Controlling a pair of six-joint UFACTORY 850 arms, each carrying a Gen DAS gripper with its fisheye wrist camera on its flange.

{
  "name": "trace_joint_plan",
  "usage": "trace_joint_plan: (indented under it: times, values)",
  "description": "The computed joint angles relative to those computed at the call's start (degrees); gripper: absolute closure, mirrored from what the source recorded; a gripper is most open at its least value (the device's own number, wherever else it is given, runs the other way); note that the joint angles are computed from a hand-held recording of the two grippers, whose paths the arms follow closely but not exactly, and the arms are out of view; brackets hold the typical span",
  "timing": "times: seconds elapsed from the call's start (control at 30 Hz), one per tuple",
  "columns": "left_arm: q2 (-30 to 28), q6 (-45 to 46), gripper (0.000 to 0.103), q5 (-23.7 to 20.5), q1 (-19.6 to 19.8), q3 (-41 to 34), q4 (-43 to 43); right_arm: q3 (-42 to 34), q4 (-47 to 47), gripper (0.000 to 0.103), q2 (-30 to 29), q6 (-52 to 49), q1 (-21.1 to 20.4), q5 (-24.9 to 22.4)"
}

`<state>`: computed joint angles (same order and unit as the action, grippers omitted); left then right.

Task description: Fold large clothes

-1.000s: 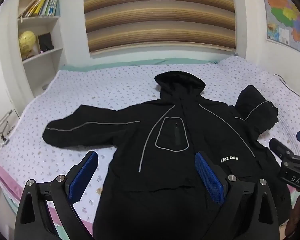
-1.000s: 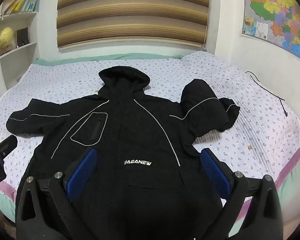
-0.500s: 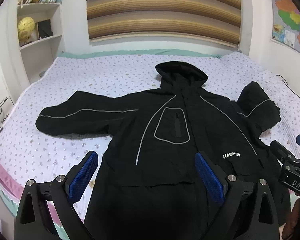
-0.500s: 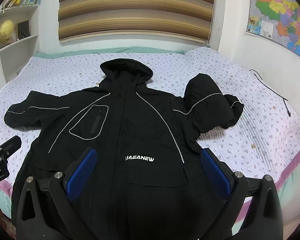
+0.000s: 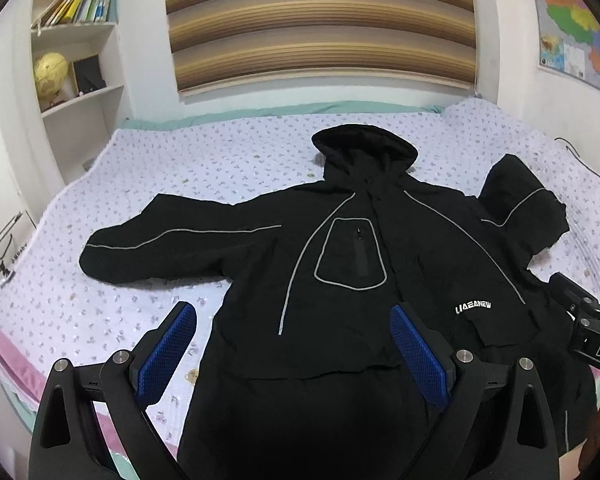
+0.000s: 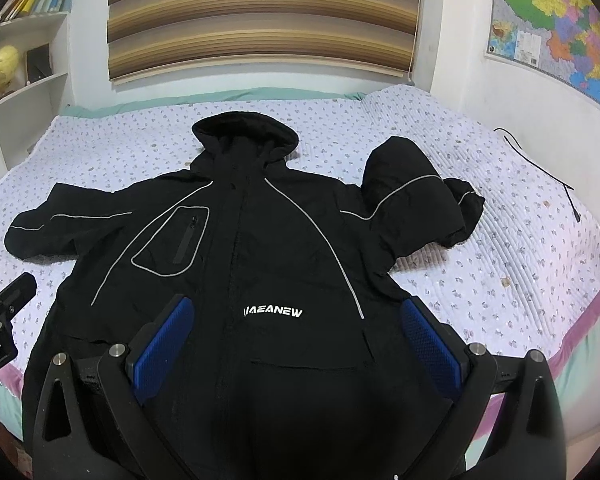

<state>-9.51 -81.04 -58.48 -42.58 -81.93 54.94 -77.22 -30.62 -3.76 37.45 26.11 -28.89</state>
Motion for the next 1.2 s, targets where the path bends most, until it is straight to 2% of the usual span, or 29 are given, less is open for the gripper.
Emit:
trace_joint_plan:
  times: [0.13,0.37,0.53,1.2]
  values:
    - [-0.74,0.21,0.006,-1.91,-0.56,-0.62,0.42,-0.01,-0.24,0.000,0.05,0.20,0.00,-0.05]
    - [-0.18,-0.58,0.006,-0.55,-0.55,0.11,0.50,0.22,0.15,0.000,0.30,0.12,-0.23,-0.09]
    - [1.63,-2.34,0.006,3.71,0.50,1.71,-1.27,0.02,0.45,0.000,0.21,-0.20,-0.47,-0.26]
    - [0.66,0.59,0.006,5.85,1.29,0.78,-4.00,-0.42,0.92,0.000,-0.10,-0.59,-0.89,-0.18]
